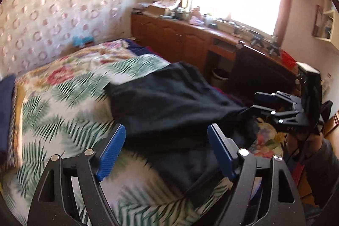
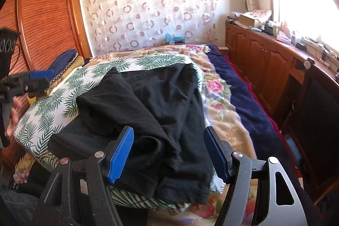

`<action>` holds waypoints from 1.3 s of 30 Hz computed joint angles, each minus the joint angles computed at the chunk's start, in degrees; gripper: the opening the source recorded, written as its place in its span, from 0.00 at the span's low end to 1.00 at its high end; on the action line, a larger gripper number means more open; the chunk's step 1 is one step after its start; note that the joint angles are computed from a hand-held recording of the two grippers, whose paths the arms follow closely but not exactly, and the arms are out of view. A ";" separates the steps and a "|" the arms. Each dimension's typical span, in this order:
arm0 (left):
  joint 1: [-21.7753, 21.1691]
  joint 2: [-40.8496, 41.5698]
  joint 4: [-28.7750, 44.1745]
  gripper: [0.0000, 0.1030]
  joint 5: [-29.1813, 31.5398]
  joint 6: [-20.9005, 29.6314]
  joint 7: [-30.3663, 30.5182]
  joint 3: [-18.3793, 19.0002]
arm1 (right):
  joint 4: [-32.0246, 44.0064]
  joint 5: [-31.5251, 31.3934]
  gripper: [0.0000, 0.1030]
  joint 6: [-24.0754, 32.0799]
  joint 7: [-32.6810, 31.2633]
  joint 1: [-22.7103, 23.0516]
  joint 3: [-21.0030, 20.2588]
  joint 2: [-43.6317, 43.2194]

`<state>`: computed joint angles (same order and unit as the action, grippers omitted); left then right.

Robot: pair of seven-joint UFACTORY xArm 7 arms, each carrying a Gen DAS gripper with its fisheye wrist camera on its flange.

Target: Fold small clothes

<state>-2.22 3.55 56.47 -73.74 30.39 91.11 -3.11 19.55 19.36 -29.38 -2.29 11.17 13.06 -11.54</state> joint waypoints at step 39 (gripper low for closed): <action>9.55 1.88 -2.62 0.78 -12.49 2.23 8.88 4.57 | 53.40 -38.74 0.51 40.74 8.38 22.23 -19.61 32.92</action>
<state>7.33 5.43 53.85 -86.23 32.62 99.99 1.46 72.94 -19.38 11.35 6.09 33.41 -6.54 21.38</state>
